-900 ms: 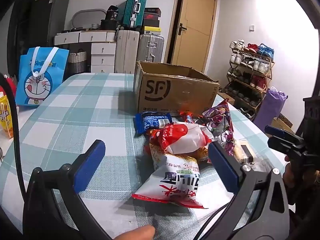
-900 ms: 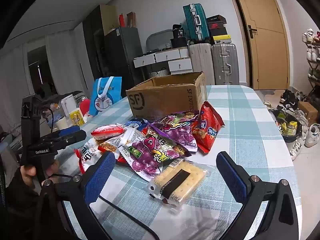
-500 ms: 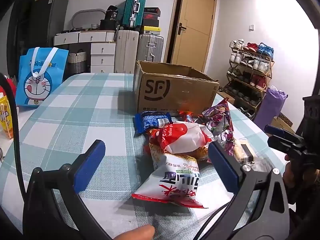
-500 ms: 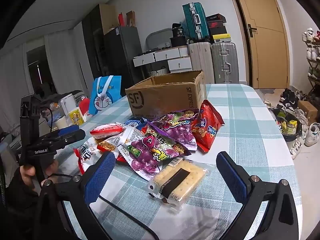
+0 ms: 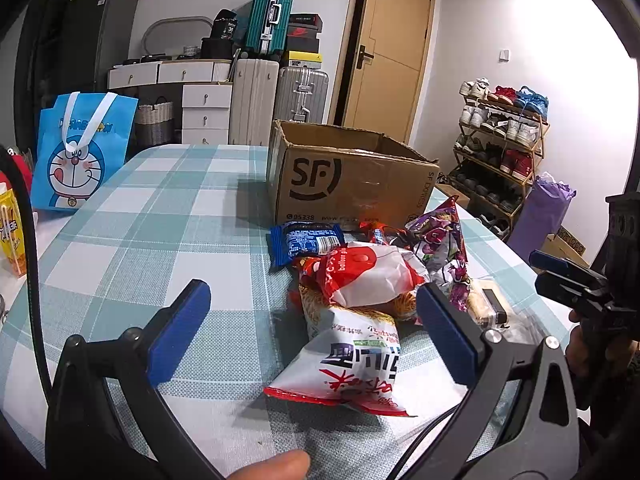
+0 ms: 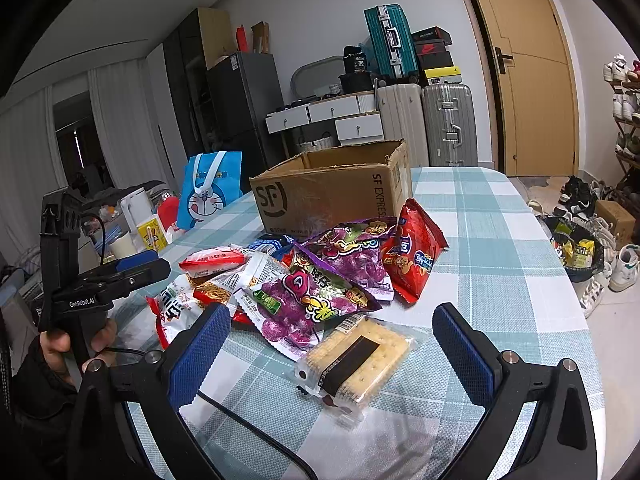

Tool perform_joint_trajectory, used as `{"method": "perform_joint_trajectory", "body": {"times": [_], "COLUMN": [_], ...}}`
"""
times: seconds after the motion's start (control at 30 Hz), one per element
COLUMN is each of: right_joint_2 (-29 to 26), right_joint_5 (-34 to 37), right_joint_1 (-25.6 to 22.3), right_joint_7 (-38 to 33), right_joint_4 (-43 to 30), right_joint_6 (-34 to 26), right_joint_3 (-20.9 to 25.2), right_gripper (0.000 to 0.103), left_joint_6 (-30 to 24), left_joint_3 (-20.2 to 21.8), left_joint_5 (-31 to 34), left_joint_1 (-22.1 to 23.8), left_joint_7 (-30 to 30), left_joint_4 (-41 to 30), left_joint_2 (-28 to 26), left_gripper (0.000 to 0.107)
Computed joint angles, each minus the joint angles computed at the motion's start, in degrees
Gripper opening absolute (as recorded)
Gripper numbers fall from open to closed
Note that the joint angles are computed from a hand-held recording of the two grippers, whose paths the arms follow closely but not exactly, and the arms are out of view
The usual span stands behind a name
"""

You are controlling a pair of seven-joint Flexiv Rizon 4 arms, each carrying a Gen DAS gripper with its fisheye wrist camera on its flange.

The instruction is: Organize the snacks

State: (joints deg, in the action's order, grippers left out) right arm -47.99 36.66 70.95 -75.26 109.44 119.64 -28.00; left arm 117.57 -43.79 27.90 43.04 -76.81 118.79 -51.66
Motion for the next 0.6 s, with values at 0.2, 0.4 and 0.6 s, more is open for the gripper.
{"method": "perform_joint_trajectory", "body": {"times": [0.2, 0.4, 0.6], "right_joint_2": [0.1, 0.1, 0.2], "right_joint_5": [0.0, 0.1, 0.2], "right_joint_1": [-0.1, -0.1, -0.1], "right_joint_7": [-0.1, -0.2, -0.2], "right_joint_4": [0.1, 0.0, 0.1], "right_joint_6": [0.1, 0.0, 0.0], "right_joint_3": [0.2, 0.2, 0.2], "right_gripper": [0.103, 0.103, 0.103], "left_joint_6": [-0.1, 0.0, 0.0], "left_joint_3": [-0.1, -0.1, -0.1], "left_joint_5": [0.1, 0.0, 0.1], "left_joint_1": [0.1, 0.1, 0.1], "left_joint_7": [0.0, 0.0, 0.0], "left_joint_4": [0.0, 0.0, 0.0], "left_joint_2": [-0.1, -0.1, -0.1], "left_gripper": [0.102, 0.102, 0.102]}}
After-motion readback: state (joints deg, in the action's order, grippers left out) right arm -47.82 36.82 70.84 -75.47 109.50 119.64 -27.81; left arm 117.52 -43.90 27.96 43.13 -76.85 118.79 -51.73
